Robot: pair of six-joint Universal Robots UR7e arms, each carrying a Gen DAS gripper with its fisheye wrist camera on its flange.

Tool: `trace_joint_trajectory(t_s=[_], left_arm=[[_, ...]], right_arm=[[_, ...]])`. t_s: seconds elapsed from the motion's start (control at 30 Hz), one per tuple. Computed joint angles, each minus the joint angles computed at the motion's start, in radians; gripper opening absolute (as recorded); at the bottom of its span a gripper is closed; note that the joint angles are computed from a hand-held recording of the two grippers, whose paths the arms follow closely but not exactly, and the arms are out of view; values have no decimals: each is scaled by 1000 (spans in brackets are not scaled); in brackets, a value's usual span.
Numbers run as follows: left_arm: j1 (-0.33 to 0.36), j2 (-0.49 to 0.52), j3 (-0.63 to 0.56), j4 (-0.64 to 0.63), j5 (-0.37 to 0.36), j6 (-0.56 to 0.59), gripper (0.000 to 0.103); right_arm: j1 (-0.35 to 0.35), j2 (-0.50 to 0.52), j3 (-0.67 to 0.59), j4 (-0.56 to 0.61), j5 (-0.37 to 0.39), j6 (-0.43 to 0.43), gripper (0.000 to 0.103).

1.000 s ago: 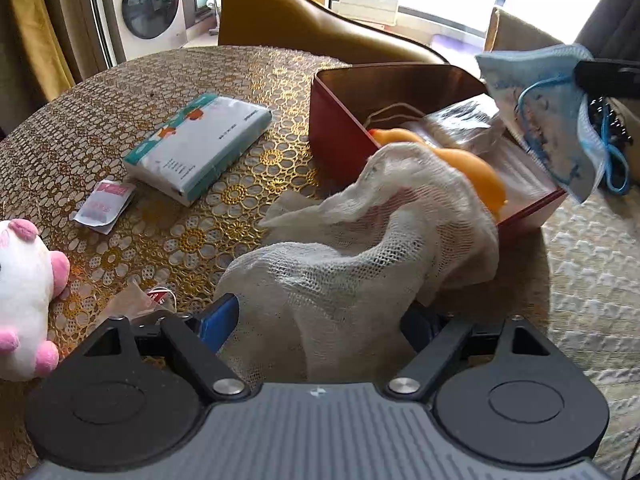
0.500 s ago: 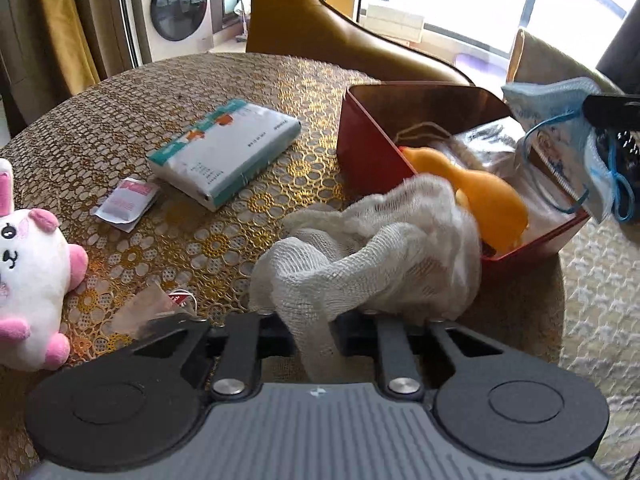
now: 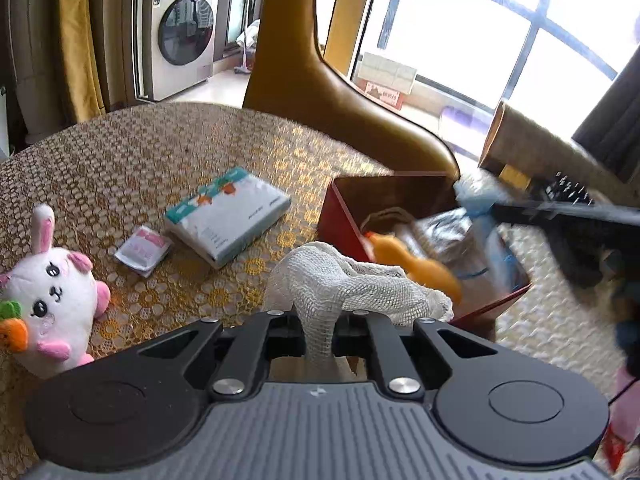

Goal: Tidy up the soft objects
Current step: 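Lower the mesh cloth into the box and open the left gripper while the right gripper releases the mask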

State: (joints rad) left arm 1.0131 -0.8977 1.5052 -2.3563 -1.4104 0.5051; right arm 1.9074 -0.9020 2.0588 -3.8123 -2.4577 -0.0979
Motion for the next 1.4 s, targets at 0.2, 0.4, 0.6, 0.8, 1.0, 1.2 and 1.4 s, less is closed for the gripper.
trace_joint_trajectory(t_s=[0.2, 0.4, 0.6, 0.8, 1.0, 1.2, 1.4], left_arm=[[-25, -9, -42, 30, -52, -32, 10], [-68, 14, -73, 23, -100, -66, 10], [-114, 43, -59, -4, -126, -72, 10], [-136, 84, -26, -50, -116, -60, 10], [-139, 131, -18, -65, -80, -63, 10], [-137, 172, -25, -59, -40, -70, 10], [-136, 184, -19, -39, -11, -63, 10]], right_arm=[[-21, 6, 7, 16, 8, 12, 2], [-39, -6, 36, 63, 27, 89, 20], [-24, -17, 56, 82, -1, 81, 37], [-5, -44, 93, 77, -8, 56, 37], [-6, -71, 129, 72, -5, 87, 38], [-14, -85, 145, 61, 13, 82, 39], [-23, -88, 155, 59, 27, 90, 39]])
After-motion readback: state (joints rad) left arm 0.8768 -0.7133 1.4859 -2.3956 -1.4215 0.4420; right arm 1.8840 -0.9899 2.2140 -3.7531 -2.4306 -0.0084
